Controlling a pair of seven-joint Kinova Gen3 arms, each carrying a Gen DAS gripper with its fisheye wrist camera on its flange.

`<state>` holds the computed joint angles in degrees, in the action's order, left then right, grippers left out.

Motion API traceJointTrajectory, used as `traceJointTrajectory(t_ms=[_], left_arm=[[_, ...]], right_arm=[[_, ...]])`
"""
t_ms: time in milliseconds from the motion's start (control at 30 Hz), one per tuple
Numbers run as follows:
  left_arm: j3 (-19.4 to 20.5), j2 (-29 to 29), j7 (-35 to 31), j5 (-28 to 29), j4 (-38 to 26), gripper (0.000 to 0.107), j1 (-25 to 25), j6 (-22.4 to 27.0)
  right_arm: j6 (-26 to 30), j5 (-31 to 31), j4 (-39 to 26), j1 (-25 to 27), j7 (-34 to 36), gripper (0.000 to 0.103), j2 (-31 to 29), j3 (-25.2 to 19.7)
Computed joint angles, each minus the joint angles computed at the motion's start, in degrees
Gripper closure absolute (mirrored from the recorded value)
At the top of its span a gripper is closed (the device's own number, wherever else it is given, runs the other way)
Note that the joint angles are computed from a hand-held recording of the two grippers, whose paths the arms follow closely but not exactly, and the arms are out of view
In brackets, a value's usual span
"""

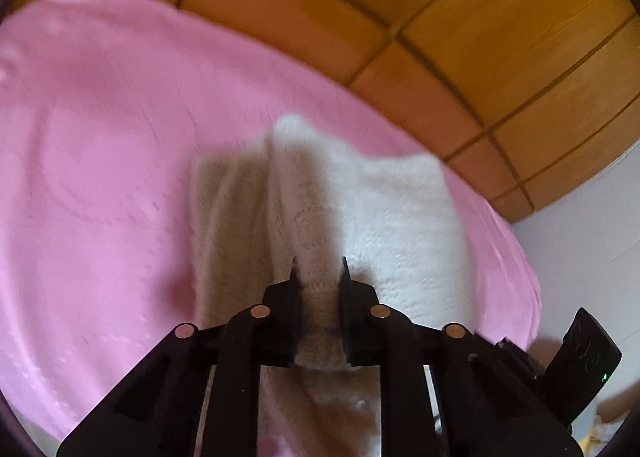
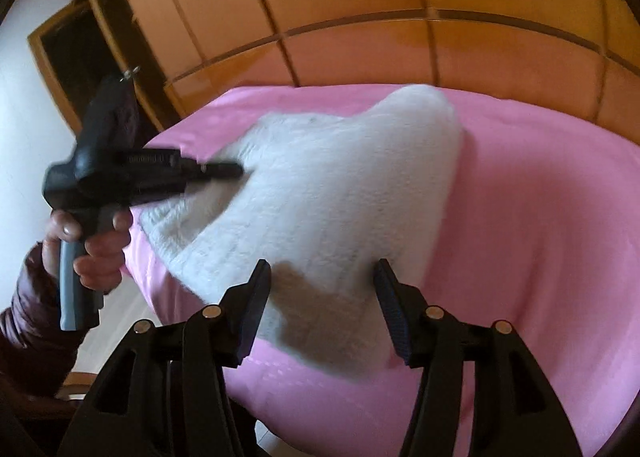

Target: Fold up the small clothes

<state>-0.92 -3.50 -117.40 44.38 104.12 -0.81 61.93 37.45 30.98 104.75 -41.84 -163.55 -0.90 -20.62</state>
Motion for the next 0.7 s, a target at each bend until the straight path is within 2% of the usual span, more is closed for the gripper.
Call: traceJointTrajectory(t_ms=[67,100,200,267,333,400,433,467,567,633,700], left_arm=[[-0.2,-2.4,1.1,-2.5,0.1,0.095,-1.1,-0.2],[1.3,-3.4,2.3,-4.8,0.1,0.095,-2.3,-0.5],[9.2,-5.7,3.6,-11.8,3.4,0.095,-7.5,-5.7],[14.4,-6.9,7.2,-16.5,5.8,0.09,-9.1,-10.3],[16.5,-8.7,11.8,-21.1,7.4,0.089,-7.4,-14.7],[18.2,-10.2,16.4,-25.5,8.2,0.076,-6.6,-17.6],[18.2,-10.5,18.8,-27.5,8.4,0.069,-5.7,-18.4],[17.0,-10.8,20.2,-28.6,8.5,0.068,-3.8,-19.0],[10.5,-10.1,22.5,-31.2,8.4,0.064,4.1,-19.7],[7.4,-10.1,24.4,-33.2,8.5,0.063,8.3,-20.2],[6.3,-10.3,24.0,-32.9,8.7,0.063,9.2,-20.1]], right_arm=[[-1.2,-1.2,-1.5,-0.6,2.5,0.049,1.5,-0.4],[-0.3,-0.8,-2.1,-1.4,2.9,0.049,2.5,-0.4],[-1.5,-2.8,-2.3,-2.2,4.5,0.049,5.7,0.5],[-1.7,-2.0,-2.1,-5.2,3.5,0.048,7.1,3.4],[-0.9,-2.5,-3.0,-6.4,4.5,0.047,7.1,4.7],[-0.2,-4.9,-3.8,-4.8,8.8,0.046,6.5,3.5],[-0.1,-6.7,-3.9,-3.9,11.1,0.046,5.8,3.2],[-0.5,-8.9,-3.6,-3.6,13.4,0.046,4.6,3.7],[-3.7,-13.6,-2.3,-0.2,17.1,0.046,1.0,4.2],[-3.8,-12.3,-2.8,2.1,15.3,0.044,-0.5,4.3],[-2.0,-9.2,-5.1,4.0,12.7,0.041,0.3,4.1]])
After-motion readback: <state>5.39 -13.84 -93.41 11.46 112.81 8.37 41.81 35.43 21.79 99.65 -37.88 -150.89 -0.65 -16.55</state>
